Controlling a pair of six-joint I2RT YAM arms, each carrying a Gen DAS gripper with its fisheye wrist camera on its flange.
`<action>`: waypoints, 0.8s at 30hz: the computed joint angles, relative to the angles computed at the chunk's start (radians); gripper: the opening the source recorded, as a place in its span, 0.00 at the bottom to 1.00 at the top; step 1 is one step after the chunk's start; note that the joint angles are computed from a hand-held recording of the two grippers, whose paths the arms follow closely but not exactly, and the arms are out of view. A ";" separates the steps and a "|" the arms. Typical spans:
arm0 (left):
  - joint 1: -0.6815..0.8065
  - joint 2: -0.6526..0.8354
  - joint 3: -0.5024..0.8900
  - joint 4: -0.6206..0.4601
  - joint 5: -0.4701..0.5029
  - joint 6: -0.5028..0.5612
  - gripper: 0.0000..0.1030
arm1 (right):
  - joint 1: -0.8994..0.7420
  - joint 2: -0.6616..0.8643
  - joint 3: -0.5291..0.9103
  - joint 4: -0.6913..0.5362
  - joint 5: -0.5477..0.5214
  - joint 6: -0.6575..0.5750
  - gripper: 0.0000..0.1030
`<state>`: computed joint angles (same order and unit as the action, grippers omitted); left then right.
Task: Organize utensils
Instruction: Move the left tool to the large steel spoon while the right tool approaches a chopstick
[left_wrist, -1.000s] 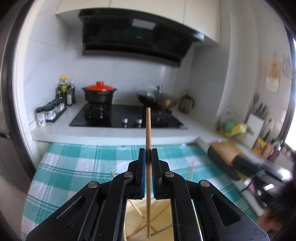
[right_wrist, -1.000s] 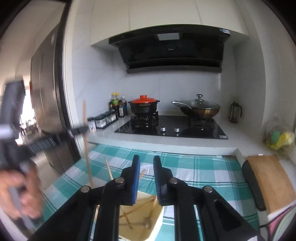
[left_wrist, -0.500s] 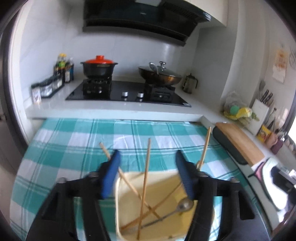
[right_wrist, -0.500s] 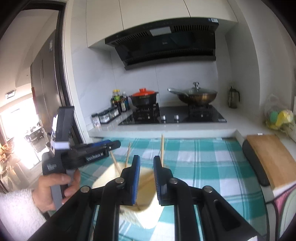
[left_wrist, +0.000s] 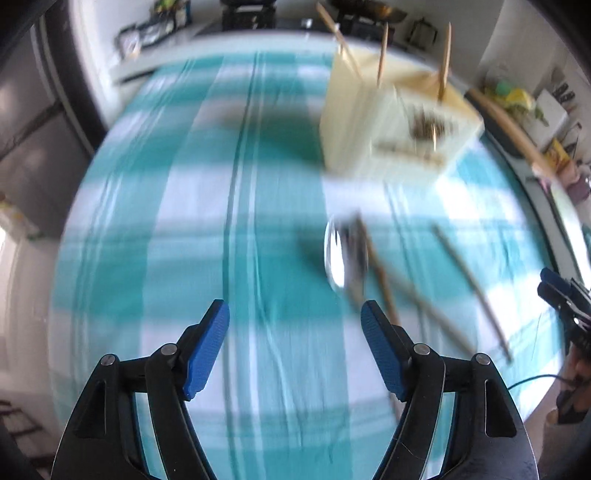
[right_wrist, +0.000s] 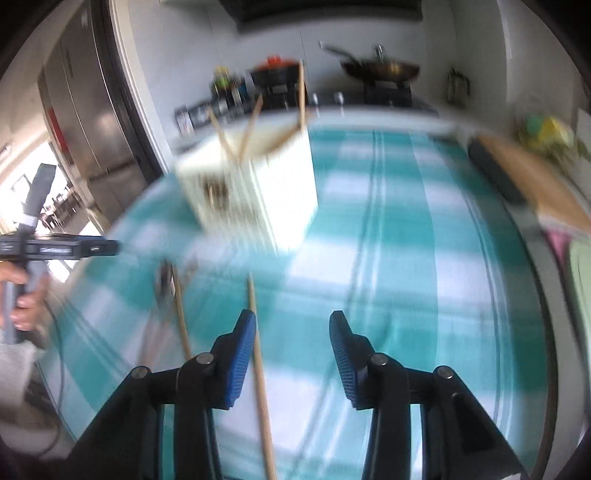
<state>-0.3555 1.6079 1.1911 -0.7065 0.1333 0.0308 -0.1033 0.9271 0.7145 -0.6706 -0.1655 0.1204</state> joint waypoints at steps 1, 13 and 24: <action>-0.010 -0.056 -0.090 0.035 0.003 -0.030 0.73 | 0.023 -0.074 -0.059 -0.028 0.032 0.019 0.41; -0.170 -0.046 -0.221 0.296 -0.140 -0.254 0.76 | 0.344 -0.452 -0.174 -0.312 0.345 0.286 0.41; -0.194 0.056 -0.199 0.336 -0.225 -0.305 0.76 | 0.515 -0.487 -0.189 -0.325 0.425 0.409 0.41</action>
<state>-0.5494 1.6643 0.9926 -0.3701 -0.0915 -0.2742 0.4118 0.4400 0.5251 -0.9956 0.2598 0.5296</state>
